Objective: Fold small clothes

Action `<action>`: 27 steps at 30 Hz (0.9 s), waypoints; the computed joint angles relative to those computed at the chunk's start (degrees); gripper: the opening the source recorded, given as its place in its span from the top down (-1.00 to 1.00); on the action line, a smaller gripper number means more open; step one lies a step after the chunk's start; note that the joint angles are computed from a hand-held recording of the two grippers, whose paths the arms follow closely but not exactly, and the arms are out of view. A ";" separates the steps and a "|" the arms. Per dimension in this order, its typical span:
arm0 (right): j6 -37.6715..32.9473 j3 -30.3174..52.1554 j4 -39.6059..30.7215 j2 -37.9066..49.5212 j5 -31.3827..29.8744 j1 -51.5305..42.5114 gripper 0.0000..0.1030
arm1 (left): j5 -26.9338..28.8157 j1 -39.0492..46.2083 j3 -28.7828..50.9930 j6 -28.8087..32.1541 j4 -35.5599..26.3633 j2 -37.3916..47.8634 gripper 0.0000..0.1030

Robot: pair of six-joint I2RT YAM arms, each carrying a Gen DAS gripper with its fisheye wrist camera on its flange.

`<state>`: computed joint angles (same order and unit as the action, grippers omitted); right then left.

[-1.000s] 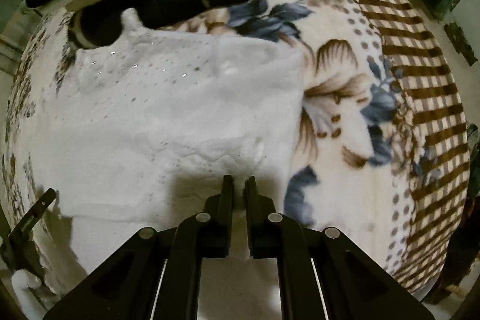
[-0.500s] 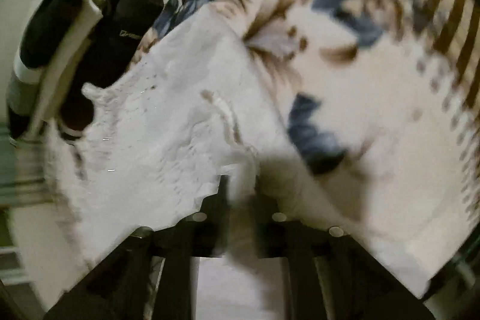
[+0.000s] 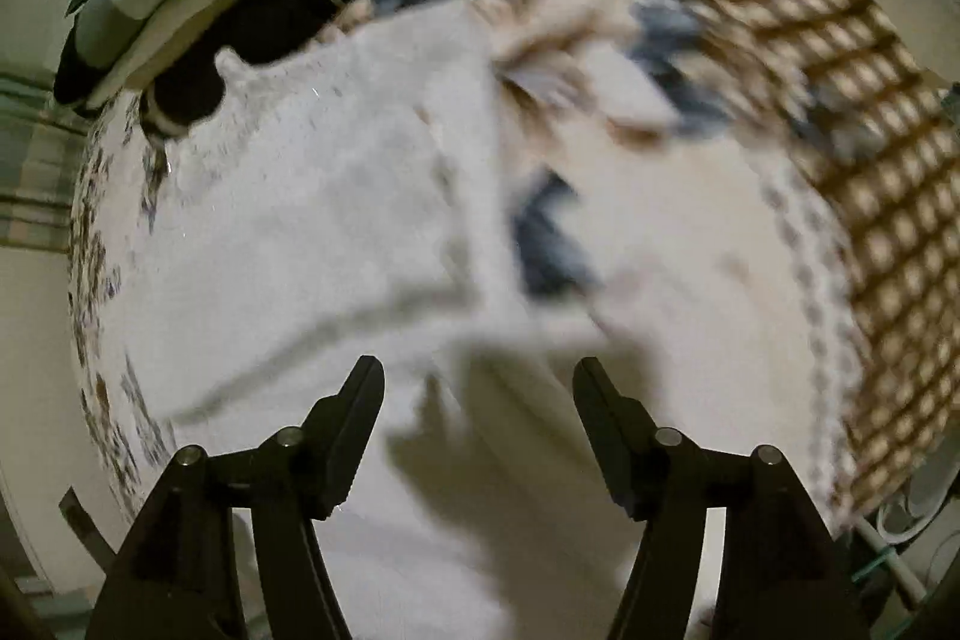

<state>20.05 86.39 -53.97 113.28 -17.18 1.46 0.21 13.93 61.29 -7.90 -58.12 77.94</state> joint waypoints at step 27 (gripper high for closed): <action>-21.98 -41.60 4.02 -14.35 -5.43 -12.87 -0.22 | 5.44 8.84 -28.26 8.07 -10.13 -29.58 0.77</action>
